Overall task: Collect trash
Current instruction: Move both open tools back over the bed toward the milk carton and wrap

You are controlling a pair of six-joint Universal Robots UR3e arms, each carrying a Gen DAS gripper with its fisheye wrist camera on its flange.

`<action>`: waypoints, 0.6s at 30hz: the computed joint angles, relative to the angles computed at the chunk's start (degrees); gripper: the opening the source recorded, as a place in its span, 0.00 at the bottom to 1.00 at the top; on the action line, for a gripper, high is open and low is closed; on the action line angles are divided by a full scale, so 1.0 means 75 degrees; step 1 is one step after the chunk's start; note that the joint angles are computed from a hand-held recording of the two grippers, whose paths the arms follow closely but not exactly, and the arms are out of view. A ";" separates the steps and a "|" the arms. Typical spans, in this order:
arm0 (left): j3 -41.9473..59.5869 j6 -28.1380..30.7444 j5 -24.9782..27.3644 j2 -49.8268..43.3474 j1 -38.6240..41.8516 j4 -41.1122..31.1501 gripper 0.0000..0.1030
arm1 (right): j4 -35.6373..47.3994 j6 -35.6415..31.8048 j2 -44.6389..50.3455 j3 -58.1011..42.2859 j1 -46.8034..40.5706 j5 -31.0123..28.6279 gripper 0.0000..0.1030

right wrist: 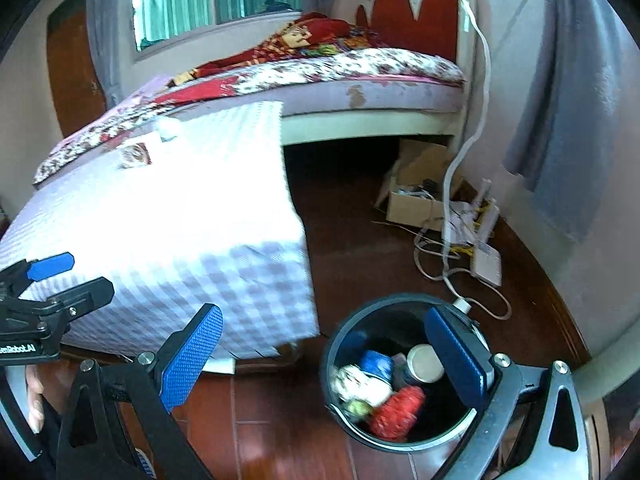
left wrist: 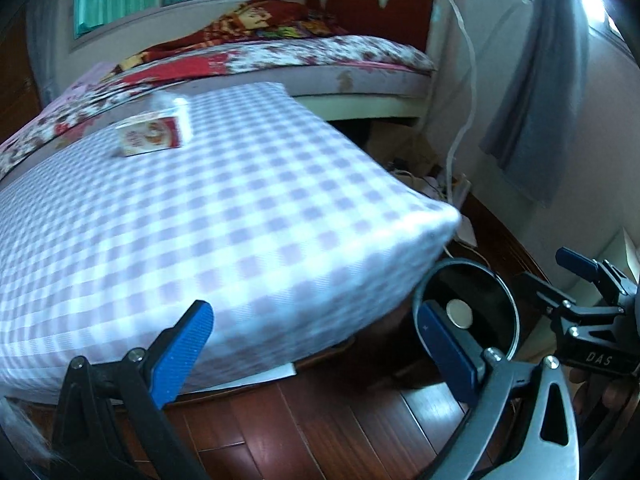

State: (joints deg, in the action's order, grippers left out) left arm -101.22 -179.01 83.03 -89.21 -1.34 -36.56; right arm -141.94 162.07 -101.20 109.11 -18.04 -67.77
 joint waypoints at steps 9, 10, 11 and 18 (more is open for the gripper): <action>-0.0602 0.0427 -0.0342 0.0700 0.1876 0.0018 0.99 | -0.0275 0.0626 0.2029 -0.2072 0.2024 -0.0520 0.99; -0.0544 0.0466 -0.0361 0.0663 0.2042 -0.0012 0.99 | -0.0193 0.0689 0.2362 -0.2536 0.2267 -0.0612 0.99; -0.0506 0.0505 -0.0397 0.0637 0.2203 -0.0029 0.99 | -0.0080 0.0695 0.2572 -0.2871 0.2405 -0.0641 0.99; 0.0100 0.0572 -0.0629 0.0024 0.3013 0.0007 0.99 | 0.1144 0.0653 0.5083 -0.6715 0.3504 -0.0997 0.99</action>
